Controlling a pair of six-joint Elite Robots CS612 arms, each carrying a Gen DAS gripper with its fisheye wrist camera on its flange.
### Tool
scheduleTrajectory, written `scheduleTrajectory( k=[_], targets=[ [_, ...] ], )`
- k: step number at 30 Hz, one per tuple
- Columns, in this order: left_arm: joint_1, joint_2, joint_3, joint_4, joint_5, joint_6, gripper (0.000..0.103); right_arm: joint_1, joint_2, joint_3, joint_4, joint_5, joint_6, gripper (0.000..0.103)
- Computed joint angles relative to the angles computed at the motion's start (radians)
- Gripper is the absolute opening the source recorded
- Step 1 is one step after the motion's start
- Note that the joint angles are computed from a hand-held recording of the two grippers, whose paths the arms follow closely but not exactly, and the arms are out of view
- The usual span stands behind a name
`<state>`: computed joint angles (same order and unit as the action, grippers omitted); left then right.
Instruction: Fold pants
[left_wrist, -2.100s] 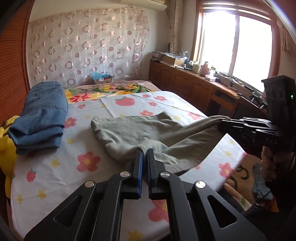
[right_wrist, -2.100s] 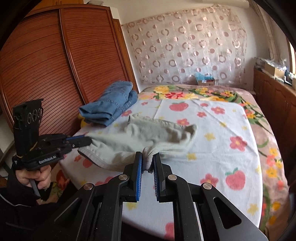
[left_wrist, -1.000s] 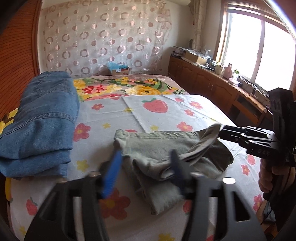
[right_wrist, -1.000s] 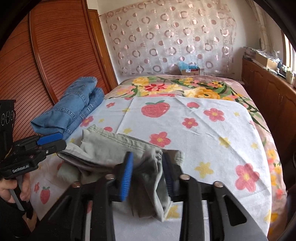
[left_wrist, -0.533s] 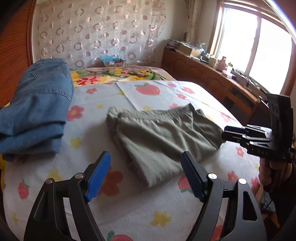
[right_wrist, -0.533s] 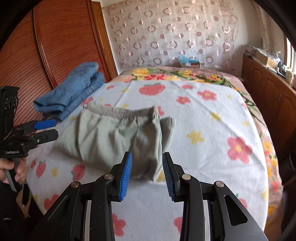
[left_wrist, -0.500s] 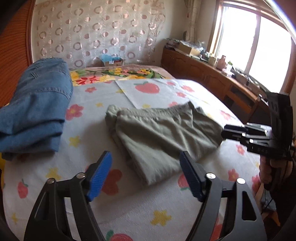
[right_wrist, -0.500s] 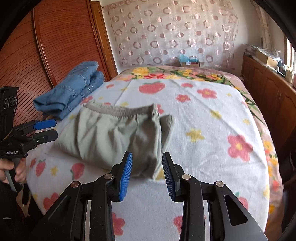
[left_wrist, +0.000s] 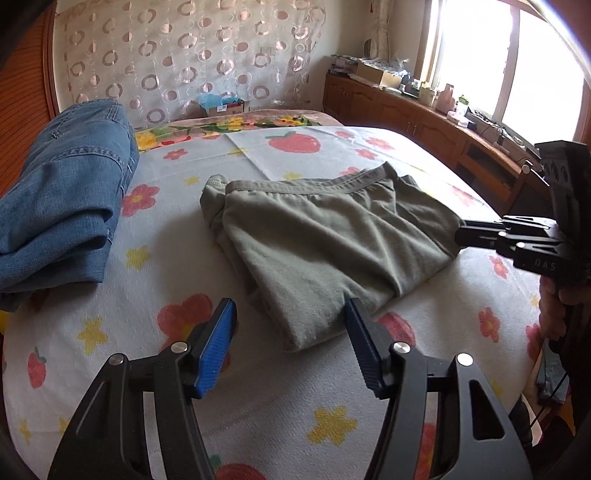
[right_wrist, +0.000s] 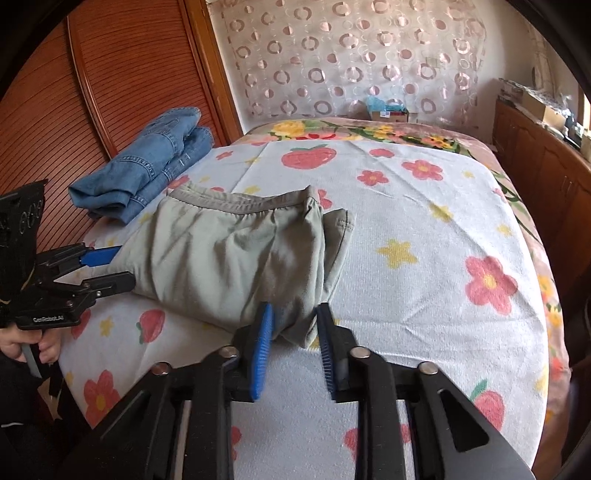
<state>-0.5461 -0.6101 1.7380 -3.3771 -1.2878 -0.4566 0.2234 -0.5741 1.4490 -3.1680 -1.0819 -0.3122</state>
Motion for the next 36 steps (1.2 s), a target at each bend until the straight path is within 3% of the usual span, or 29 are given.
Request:
scheduleTrajectory(
  k=[1, 5, 10, 15, 21, 27, 29, 36],
  targets=[
    [0.0, 0.0, 0.0, 0.004, 0.002, -0.001, 0.062, -0.001, 0.0, 0.002, -0.017, 0.0, 0.007, 0.005],
    [0.002, 0.003, -0.002, 0.016, 0.003, -0.005, 0.062, -0.007, 0.004, 0.02, -0.158, -0.036, 0.08, 0.003],
    [-0.001, 0.004, 0.004, 0.002, 0.004, -0.008, 0.062, -0.004, 0.002, 0.03, -0.142, -0.048, 0.062, 0.003],
    [-0.002, 0.003, 0.014, -0.039, -0.016, 0.008, 0.039, -0.005, 0.003, 0.031, -0.117, -0.037, 0.071, 0.003],
    [0.0, 0.004, 0.01, -0.058, -0.026, 0.01, 0.029, -0.002, 0.0, 0.013, -0.08, -0.055, 0.094, 0.023],
    [0.003, 0.006, 0.011, -0.092, -0.037, 0.017, 0.014, -0.003, 0.004, -0.009, -0.032, -0.026, 0.072, 0.025],
    [0.001, 0.0, 0.017, -0.089, -0.03, 0.021, 0.013, -0.004, 0.003, -0.007, -0.033, -0.008, 0.062, 0.007],
    [-0.01, -0.031, 0.07, -0.14, -0.022, 0.014, 0.013, -0.023, -0.026, 0.066, -0.131, 0.05, 0.072, 0.005]
  ],
)
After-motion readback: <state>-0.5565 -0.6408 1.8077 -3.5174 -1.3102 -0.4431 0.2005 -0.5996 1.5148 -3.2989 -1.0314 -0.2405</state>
